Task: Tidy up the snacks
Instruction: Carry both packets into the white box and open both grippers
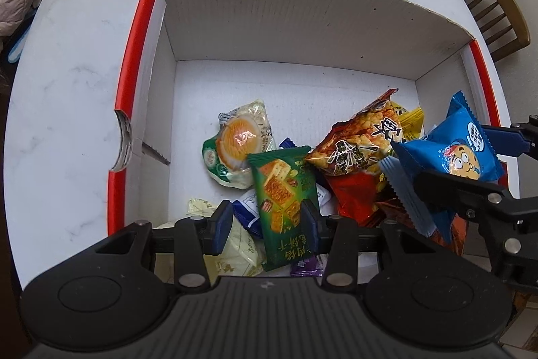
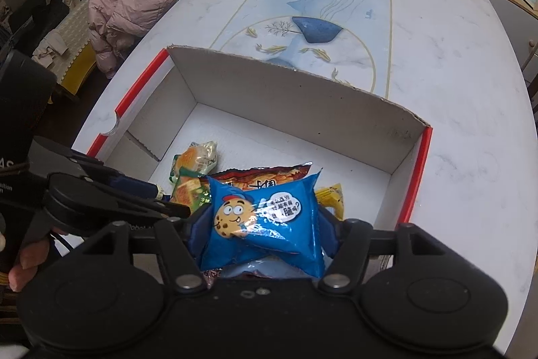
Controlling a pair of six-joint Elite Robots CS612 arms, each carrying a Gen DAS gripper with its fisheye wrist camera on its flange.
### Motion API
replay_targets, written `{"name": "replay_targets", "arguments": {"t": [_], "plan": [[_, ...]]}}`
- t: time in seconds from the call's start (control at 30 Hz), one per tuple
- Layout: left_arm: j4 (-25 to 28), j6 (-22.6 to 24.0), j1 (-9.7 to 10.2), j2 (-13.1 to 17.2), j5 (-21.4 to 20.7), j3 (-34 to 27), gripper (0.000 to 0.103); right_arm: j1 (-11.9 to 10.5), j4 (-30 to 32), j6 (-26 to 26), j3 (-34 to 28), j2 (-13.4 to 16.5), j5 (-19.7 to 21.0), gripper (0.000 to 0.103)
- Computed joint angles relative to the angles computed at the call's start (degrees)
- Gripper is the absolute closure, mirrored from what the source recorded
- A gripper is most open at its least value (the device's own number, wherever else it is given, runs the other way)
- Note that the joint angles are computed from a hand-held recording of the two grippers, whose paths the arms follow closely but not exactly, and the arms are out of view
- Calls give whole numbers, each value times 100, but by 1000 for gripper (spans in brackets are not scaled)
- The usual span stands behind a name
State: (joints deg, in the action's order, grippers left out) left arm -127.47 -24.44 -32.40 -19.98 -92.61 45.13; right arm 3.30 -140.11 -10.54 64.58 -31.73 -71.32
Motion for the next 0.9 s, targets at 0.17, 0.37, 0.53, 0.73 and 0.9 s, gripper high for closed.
{"name": "replay_targets", "arguments": {"t": [0.17, 0.37, 0.53, 0.73, 0.9], "plan": [[-227, -32, 13, -78, -40, 176, 55, -19, -210, 69, 118, -47, 67, 15], [-772, 70, 16, -318, -93, 638, 50, -42, -524, 121, 321, -165, 176, 11], [-1287, 157, -29, -564, 31, 1095, 42, -70, -942, 245, 583, -318, 270, 8], [-1754, 163, -57, -823, 171, 1484, 41, -82, -1457, 490, 897, -502, 297, 6], [-2112, 130, -62, -1027, 165, 1811, 38, -72, -1874, 652, 1148, -629, 290, 4]]}}
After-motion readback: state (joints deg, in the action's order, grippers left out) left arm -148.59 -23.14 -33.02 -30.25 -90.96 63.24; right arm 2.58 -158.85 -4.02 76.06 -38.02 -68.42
